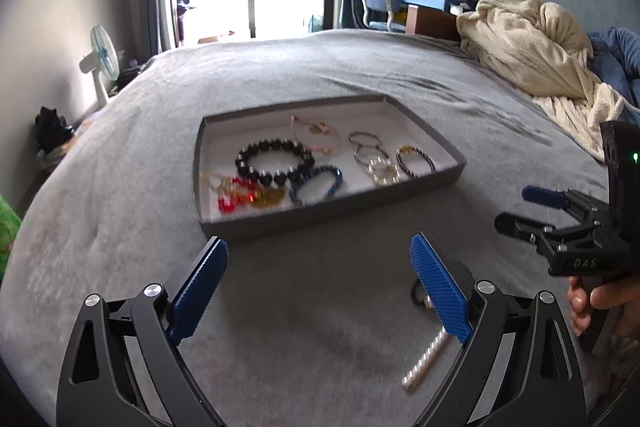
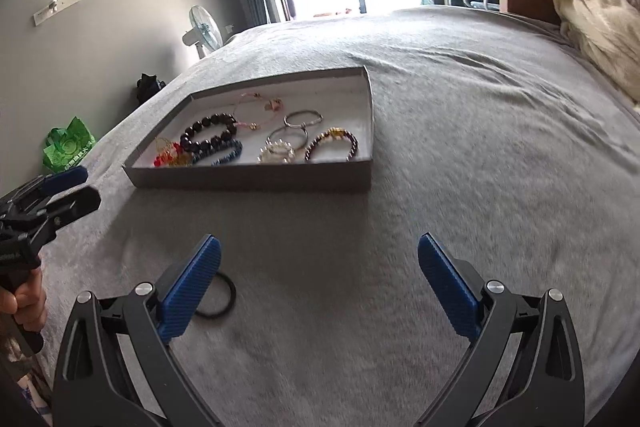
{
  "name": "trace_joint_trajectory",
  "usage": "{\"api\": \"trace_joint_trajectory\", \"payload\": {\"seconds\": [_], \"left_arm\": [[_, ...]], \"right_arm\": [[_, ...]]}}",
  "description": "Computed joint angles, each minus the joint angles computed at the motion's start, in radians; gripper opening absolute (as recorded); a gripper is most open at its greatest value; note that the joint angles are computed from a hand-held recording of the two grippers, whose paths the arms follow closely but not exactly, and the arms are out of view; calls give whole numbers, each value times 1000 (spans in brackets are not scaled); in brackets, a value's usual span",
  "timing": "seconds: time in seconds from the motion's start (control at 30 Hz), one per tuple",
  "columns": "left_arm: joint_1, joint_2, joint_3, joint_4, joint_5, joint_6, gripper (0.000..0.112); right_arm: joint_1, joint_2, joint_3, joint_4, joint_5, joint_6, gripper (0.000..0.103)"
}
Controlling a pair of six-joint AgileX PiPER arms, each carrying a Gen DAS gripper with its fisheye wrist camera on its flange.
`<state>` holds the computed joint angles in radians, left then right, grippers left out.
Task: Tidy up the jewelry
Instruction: 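Move both open tools back over the pearl hair pin and black hair tie, then lower the left tool onto the pearl hair pin and close it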
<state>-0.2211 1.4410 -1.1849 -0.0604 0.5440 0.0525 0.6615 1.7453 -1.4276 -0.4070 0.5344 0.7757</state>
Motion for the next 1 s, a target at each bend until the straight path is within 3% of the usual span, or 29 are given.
{"api": "trace_joint_trajectory", "payload": {"seconds": [0.17,0.27,0.43,0.63,0.77,0.87,1.0], "left_arm": [[-38,-47,110,16,-33,-6,92],[-37,-63,166,-82,-40,93,92],[-54,-81,218,-106,-71,129,92],[-72,-108,277,-73,-131,97,92],[-101,-130,302,-87,-160,150,92],[-106,-114,293,-194,-133,303,85],[-114,-64,257,-176,-81,301,67]], "right_arm": [[35,-46,66,-174,-8,188,97],[52,-58,96,-211,-4,223,97],[45,-53,109,-98,-3,135,97],[52,-66,136,-152,-9,208,97],[42,-58,129,-111,-8,180,97],[33,-54,124,-81,-9,156,97],[26,-53,126,-56,-16,141,97]]}}
